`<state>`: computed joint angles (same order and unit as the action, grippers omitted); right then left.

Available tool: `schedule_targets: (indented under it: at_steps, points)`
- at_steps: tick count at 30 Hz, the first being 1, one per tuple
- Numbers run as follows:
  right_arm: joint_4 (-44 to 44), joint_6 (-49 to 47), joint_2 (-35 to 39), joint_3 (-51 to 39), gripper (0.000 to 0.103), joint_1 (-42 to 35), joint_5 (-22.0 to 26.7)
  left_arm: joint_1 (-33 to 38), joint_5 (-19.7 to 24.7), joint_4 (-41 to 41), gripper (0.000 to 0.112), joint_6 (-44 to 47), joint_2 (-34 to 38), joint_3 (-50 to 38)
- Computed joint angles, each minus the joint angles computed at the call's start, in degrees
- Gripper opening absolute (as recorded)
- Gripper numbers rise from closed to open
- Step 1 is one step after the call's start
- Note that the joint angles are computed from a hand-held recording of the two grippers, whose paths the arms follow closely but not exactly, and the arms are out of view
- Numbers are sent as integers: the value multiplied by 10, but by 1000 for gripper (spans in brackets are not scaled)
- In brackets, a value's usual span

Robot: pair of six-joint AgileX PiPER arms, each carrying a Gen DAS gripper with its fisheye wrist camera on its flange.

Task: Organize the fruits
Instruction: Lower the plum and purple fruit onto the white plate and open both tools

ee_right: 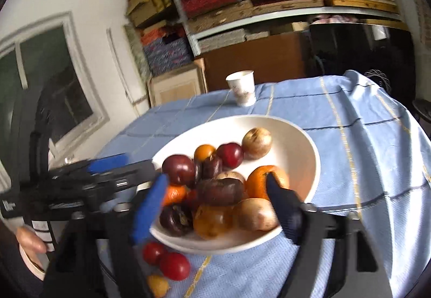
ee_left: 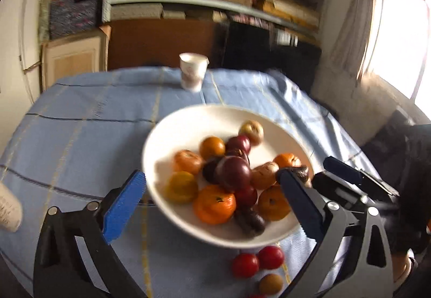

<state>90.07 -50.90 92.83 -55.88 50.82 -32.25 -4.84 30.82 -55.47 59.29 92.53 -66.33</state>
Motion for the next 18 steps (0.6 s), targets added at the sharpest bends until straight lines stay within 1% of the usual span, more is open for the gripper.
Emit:
schedule_targets:
  at_steps: [2, 4, 6, 8, 9, 12, 13, 14, 15, 18]
  points:
    - [-39, 60, -27, 24, 82, 6, 5, 25, 5, -28, 99, 19, -21, 20]
    - [-45, 86, -46, 40, 86, 15, 4, 39, 1, -17, 99, -4, -32, 30]
    - [-57, 117, -62, 56, 86, 22, 9, 58, 5, 10, 99, -43, -33, 38]
    - [-69, 137, -71, 62, 86, 24, 19, 80, 5, 16, 99, -55, -40, 60]
    - [-74, 145, -73, 64, 86, 23, 25, 84, -4, 19, 99, -57, -44, 70]
    - [-49, 125, -66, 55, 86, 23, 42, 80, -61, 77, 99, -98, -63, 103]
    - [-39, 116, -62, 51, 86, 23, 49, 80, -69, 90, 99, -107, -69, 110]
    - [-22, 96, -55, 44, 86, 21, 62, 80, -74, 103, 99, -119, -73, 112]
    - [-9, 82, -50, 39, 86, 23, 65, 84, -70, 99, 99, -115, -75, 113]
    - [59, -1, -30, 13, 86, 44, 41, 86, -64, 108, 99, -124, -81, 115]
